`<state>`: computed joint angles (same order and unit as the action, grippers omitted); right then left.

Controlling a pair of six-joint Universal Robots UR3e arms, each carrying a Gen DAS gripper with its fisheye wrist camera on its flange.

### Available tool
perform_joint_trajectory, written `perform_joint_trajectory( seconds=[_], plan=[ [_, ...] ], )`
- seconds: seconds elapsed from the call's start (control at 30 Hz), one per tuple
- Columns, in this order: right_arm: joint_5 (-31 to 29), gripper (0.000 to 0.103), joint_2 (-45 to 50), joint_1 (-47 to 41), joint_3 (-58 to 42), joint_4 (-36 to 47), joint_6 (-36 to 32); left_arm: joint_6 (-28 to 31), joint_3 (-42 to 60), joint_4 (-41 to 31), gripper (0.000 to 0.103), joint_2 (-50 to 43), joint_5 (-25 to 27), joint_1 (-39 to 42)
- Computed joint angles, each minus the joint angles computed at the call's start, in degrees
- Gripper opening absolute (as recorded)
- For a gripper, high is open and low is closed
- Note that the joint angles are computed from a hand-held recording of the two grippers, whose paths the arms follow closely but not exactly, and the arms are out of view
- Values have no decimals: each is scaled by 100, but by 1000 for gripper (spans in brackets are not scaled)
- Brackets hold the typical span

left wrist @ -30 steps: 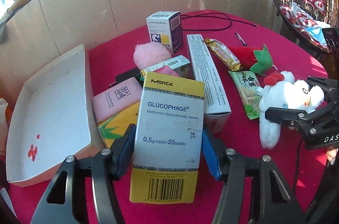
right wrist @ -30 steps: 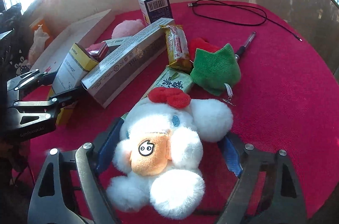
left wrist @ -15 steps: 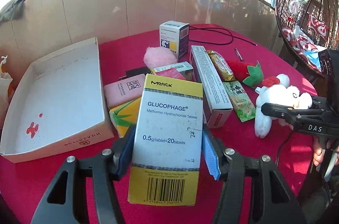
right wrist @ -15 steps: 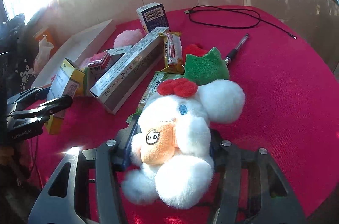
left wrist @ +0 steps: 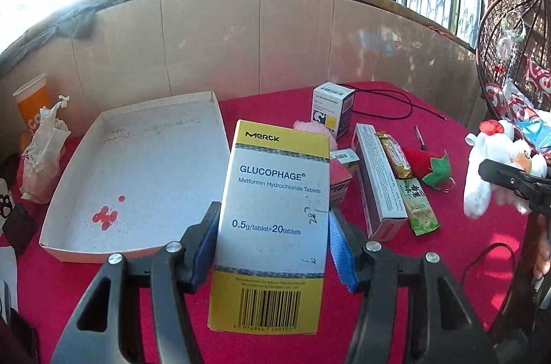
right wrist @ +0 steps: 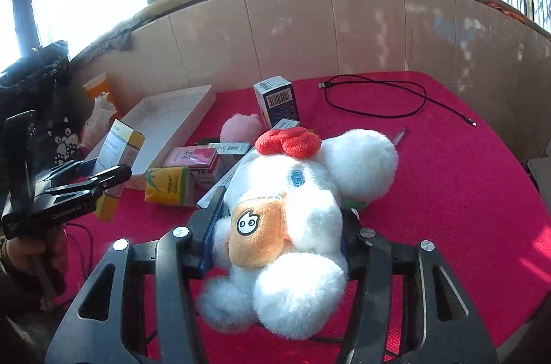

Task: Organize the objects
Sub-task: 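Lower the Glucophage box into the white tray with left gripper while right gripper releases the bunny there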

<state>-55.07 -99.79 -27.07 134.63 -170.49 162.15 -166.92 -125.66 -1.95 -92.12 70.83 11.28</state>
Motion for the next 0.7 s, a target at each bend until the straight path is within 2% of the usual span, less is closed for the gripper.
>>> perform_joint_trajectory(
  seconds=[0.17, 0.47, 0.7],
  plan=[
    [118, 53, -6, 163, -191, -297, 207, -185, 17, -34, 58, 81, 229, 182],
    [-54, 53, 517, 689, -794, -451, 551, -295, 123, -136, 58, 264, 519, 572],
    [-274, 53, 980, 1122, -1299, -522, 773, -441, 147, -286, 59, 489, 481, 1100]
  ],
)
